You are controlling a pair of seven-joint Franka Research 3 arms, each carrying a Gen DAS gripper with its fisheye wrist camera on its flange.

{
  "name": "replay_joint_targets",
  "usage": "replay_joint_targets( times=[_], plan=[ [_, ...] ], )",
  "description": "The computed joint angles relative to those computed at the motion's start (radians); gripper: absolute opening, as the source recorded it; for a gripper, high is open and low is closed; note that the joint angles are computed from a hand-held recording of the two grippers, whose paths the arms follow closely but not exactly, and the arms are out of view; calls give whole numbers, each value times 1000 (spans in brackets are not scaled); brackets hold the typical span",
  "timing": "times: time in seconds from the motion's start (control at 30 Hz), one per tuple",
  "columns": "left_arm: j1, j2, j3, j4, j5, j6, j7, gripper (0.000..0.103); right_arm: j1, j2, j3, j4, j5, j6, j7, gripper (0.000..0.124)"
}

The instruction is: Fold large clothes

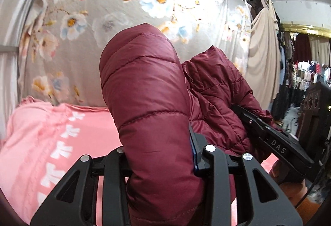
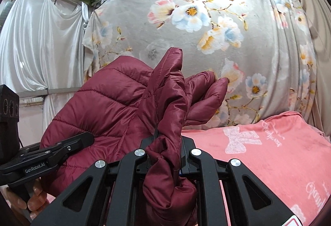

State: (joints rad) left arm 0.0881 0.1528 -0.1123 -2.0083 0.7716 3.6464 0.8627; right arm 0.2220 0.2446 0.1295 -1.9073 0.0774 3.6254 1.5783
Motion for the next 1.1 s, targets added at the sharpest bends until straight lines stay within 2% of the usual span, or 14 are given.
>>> replay_joint_targets(
  times=[0.07, 0.2, 0.37, 0.5, 0.7, 0.83, 1.1],
  plan=[
    [-8, 29, 15, 21, -43, -5, 56, 34, 48, 72, -26, 89, 60, -14, -68, 13],
    [26, 116, 8, 109, -38, -34, 67, 34, 103, 197, -56, 248, 151, -73, -152, 13],
    [123, 245, -68, 256, 82, -100, -21, 34, 165, 337, -109, 426, 254, -172, -228, 13],
    [163, 336, -118, 341, 113, -166, -8, 34, 213, 432, -175, 544, 309, -248, -239, 13],
    [285, 470, -297, 444, 139, -281, 78, 34, 263, 557, -279, 686, 328, -342, -176, 13],
    [267, 527, -299, 492, 97, -317, 149, 34, 266, 631, -318, 774, 295, -402, -100, 13],
    [270, 629, -347, 567, 5, -388, 286, 34, 231, 744, -317, 918, 201, -493, 15, 13]
  ],
)
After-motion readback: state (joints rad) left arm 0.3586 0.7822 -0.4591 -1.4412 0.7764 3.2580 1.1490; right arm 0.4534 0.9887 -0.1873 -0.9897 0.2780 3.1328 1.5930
